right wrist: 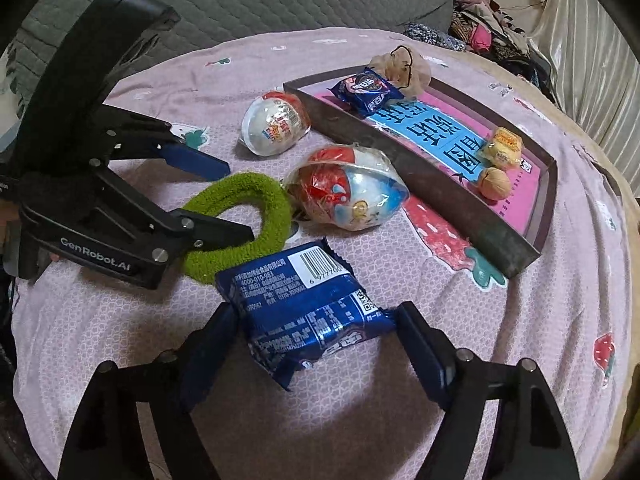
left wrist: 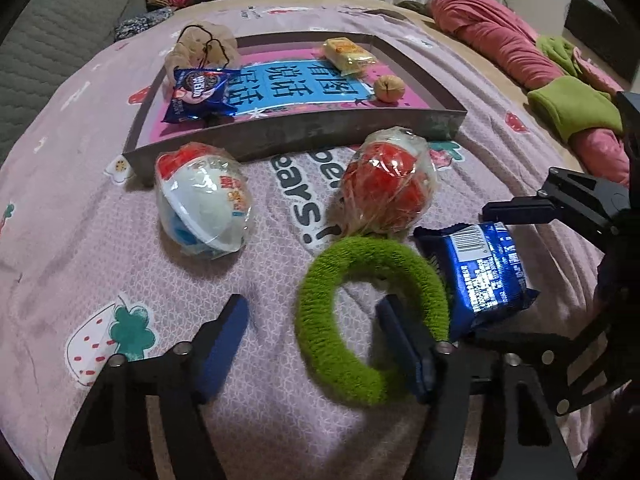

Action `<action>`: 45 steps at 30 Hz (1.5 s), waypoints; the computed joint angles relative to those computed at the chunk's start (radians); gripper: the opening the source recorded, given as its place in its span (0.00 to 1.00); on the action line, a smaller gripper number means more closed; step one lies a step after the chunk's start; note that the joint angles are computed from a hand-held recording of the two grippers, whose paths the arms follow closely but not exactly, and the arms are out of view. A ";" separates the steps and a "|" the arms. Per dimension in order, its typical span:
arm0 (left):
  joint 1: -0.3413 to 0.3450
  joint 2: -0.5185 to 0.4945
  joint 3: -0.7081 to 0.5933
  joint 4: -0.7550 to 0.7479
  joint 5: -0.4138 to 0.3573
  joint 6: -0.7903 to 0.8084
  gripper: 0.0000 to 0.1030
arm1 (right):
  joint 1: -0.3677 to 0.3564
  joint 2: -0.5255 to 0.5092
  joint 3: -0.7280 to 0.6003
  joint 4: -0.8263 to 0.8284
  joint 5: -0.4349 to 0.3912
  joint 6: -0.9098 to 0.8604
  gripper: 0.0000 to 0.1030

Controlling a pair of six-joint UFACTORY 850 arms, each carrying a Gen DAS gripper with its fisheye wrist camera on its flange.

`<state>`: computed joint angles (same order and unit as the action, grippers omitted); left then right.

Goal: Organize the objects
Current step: 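Close left tool on green fuzzy ring while right tool closes on blue biscuit packet, then lift green ring with left tool while right tool lifts blue biscuit packet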

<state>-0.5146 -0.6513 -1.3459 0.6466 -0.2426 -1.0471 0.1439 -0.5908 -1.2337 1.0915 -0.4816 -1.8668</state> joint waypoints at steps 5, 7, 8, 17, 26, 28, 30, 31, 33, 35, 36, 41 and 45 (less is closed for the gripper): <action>0.004 -0.002 -0.006 -0.072 0.013 0.078 0.54 | -0.002 0.003 -0.001 -0.019 -0.006 0.001 0.70; 0.008 -0.002 -0.005 -0.090 0.024 0.096 0.49 | -0.002 0.009 0.006 -0.011 -0.007 -0.016 0.68; 0.010 -0.001 -0.004 -0.088 0.029 0.095 0.45 | -0.002 0.010 0.008 -0.012 -0.011 -0.016 0.59; 0.028 0.004 0.011 -0.292 0.085 0.296 0.27 | -0.005 0.031 0.051 0.095 -0.028 -0.097 0.59; 0.032 -0.002 -0.001 -0.351 0.065 0.355 0.12 | -0.014 0.051 0.074 0.102 -0.029 -0.052 0.59; 0.034 0.001 0.001 -0.374 0.066 0.376 0.11 | -0.016 0.061 0.084 0.118 -0.032 -0.058 0.59; 0.034 0.008 0.010 -0.354 0.074 0.353 0.11 | -0.018 0.074 0.099 0.139 -0.030 -0.078 0.59; 0.031 0.010 0.012 -0.313 0.072 0.314 0.11 | -0.019 0.078 0.102 0.141 -0.034 -0.078 0.59; 0.025 0.022 0.025 -0.224 0.075 0.229 0.11 | -0.022 0.089 0.112 0.158 -0.030 -0.080 0.59; 0.023 0.036 0.040 -0.164 0.088 0.167 0.11 | -0.027 0.101 0.122 0.186 -0.028 -0.091 0.59; 0.020 0.042 0.045 -0.137 0.084 0.140 0.11 | -0.029 0.103 0.121 0.176 -0.036 -0.071 0.59; 0.005 0.079 0.078 0.130 0.072 -0.125 0.11 | -0.025 0.132 0.141 0.203 -0.021 -0.076 0.59; -0.014 0.112 0.104 0.314 0.043 -0.307 0.11 | -0.017 0.159 0.163 0.235 -0.017 -0.087 0.59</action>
